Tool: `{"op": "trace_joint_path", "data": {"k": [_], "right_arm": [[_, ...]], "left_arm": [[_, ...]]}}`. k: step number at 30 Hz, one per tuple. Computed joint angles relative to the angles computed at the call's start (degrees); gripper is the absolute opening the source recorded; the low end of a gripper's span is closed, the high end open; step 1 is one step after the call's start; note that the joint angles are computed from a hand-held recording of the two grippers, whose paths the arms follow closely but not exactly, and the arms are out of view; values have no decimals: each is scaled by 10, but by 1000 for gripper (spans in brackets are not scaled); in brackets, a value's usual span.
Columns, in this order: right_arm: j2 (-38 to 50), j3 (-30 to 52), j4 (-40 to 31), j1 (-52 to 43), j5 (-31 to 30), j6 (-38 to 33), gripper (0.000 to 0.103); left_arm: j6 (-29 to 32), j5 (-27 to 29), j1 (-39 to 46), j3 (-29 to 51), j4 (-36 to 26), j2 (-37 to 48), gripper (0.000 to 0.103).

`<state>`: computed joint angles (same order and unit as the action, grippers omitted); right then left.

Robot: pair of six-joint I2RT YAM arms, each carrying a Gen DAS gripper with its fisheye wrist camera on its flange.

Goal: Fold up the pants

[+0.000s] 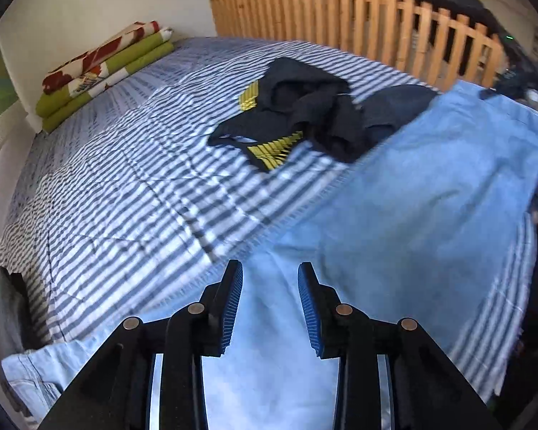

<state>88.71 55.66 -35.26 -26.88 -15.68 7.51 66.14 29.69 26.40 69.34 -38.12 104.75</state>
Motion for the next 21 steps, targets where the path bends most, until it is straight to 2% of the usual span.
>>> {"op": "trace_joint_path", "data": {"k": [2, 4, 7, 11, 14, 17, 19, 21], "right_arm": [[2, 6, -3, 7, 6, 4, 5], [3, 9, -5, 10, 6, 7, 5], [3, 10, -7, 10, -4, 14, 5], [-4, 9, -16, 5, -10, 14, 5], [-8, 10, -24, -2, -18, 15, 5], [-12, 11, -27, 1, -14, 16, 5], [-13, 11, -25, 7, -10, 20, 5], [-12, 10, -21, 11, -10, 25, 5]], "left_arm": [[89, 15, 36, -73, -47, -65, 35], [173, -1, 61, -163, -57, -129, 35], [249, -47, 73, -315, 32, -212, 35], [230, -88, 36, -412, 170, -211, 36], [231, -111, 16, -424, 212, -182, 53], [235, -114, 1, -369, 192, -118, 54], [209, -123, -15, -327, 165, -83, 27], [183, -129, -28, -283, 122, -57, 8]]}}
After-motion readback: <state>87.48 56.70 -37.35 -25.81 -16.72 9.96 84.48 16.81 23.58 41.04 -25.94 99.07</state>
